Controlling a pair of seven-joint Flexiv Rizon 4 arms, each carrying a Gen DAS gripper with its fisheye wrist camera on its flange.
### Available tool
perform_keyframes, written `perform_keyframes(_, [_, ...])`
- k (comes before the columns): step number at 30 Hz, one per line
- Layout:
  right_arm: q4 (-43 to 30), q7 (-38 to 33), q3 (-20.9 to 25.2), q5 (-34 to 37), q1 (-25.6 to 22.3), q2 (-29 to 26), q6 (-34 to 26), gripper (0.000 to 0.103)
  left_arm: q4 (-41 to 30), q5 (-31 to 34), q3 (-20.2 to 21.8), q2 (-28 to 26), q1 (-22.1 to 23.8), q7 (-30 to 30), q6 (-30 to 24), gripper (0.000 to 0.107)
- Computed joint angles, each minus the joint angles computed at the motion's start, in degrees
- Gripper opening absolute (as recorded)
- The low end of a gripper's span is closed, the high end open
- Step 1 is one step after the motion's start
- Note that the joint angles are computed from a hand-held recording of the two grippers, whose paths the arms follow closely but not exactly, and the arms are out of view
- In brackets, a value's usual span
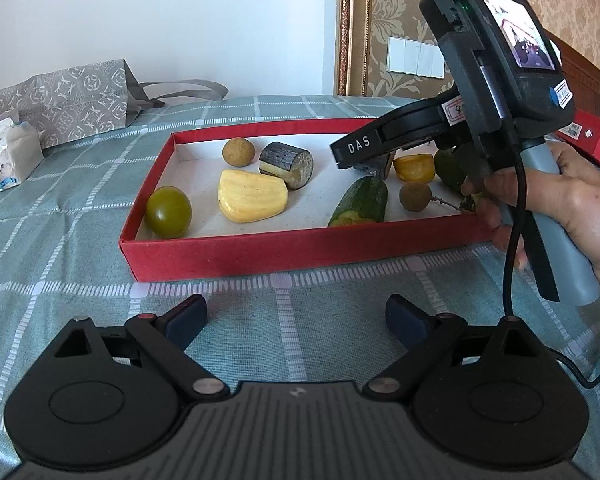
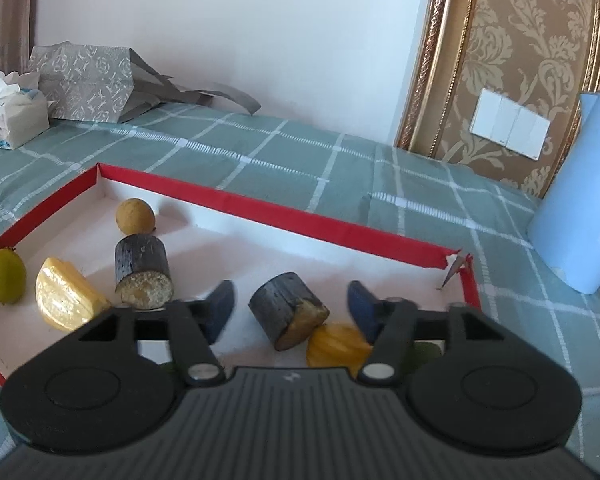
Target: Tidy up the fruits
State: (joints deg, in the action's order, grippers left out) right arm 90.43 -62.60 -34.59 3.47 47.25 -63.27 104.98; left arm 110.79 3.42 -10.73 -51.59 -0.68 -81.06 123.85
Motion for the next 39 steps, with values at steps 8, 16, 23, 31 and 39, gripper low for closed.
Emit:
perform_keyframes(8, [2.9,-0.2,-2.0,4.1,2.7,0.7,3.0,0.071,-0.1,0.1,0.0,-0.1,0.1,0.0,-0.1,0.098])
perform_keyframes(16, [10.1,-2.1,-5.5,12.9,8.9,1.8,8.3,0.103,0.0,0.4,-0.2,0.0,0.3,-0.2,-0.2,0.098])
perform_keyframes(23, [19.2,-6.9,-1.1,21.1,11.1,6.8,17.4,0.103,0.0,-0.9,0.8,0.2,-0.8,0.0,-0.1,0.098])
perform_keyframes(31, [23.3,-11.1,2.7,30.5,12.3,8.3,19.9,0.103,0.3,-4.1,2.4,0.3,-2.8,-0.4,0.6,0.098])
perform_keyframes(39, [23.1,-10.4,-6.5,38.3,21.7,2.6,10.1,0.103,0.7,-9.3,5.2,0.5,-6.5,-0.6,2.1,0.098])
